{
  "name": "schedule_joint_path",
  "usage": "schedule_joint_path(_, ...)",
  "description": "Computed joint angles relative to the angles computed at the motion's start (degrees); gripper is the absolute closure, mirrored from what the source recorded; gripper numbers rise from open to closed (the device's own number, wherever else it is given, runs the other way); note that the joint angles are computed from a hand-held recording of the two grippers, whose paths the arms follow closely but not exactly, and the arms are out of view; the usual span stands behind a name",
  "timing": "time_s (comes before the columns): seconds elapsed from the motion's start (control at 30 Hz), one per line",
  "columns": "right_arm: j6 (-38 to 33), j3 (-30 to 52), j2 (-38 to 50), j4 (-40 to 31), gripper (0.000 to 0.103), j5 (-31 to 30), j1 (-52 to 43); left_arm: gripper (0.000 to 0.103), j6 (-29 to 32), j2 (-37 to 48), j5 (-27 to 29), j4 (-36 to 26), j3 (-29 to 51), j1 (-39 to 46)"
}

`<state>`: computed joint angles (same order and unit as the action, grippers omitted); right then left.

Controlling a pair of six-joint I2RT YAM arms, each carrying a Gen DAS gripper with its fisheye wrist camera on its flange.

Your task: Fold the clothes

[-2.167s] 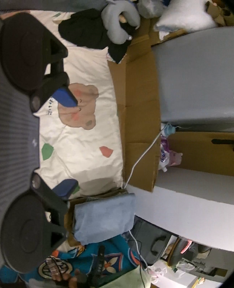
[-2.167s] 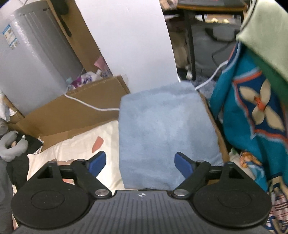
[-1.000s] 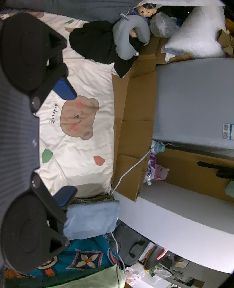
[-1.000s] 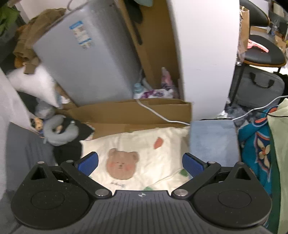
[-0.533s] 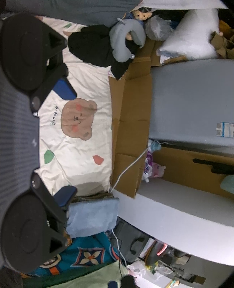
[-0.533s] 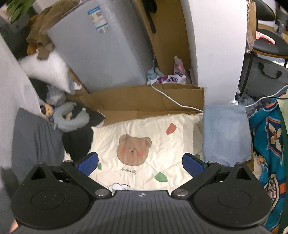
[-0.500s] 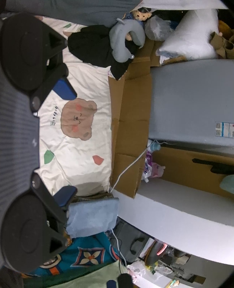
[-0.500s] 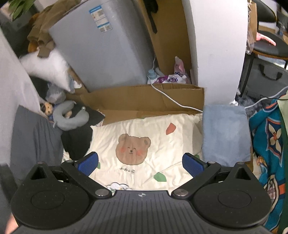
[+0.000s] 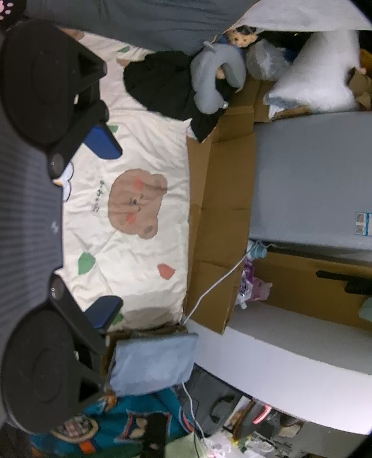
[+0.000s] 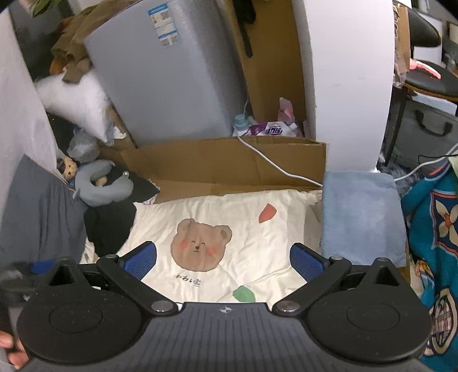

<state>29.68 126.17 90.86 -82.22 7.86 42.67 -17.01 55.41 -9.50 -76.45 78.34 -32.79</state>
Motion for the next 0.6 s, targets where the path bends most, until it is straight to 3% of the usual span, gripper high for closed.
schedule_joint_path(0.1, 1.08, -11.57, -4.71, 6.05, 0.001, -0.04, 0.58, 0.001, -1.51, 0.84, 0.38, -0.03, -0.46, -1.64)
schedule_joint_path(0.23, 1.60, -22.83, -9.78, 12.93, 0.001, 0.89, 1.60, 0.001, -5.58, -0.42, -3.55, 0.40, -1.31, -6.87)
schedule_joint_path(0.33, 1.67, -26.94, -11.50, 15.83, 0.001, 1.93, 2.14, 0.001, -9.12, -1.24, -7.93, -0.11, -2.86, -11.95)
schedule_joint_path(0.43, 4.66, -30.46, -12.79, 17.82, 0.001, 4.20, 4.15, 0.001, -12.36, -2.89, -7.33, -0.67, -5.34, -14.03)
schedule_joint_path(0.6, 7.87, -35.73, -14.50, 19.92, 0.001, 5.44, 7.71, 0.001, -17.80, -4.82, -12.87, -2.47, -10.91, -21.15)
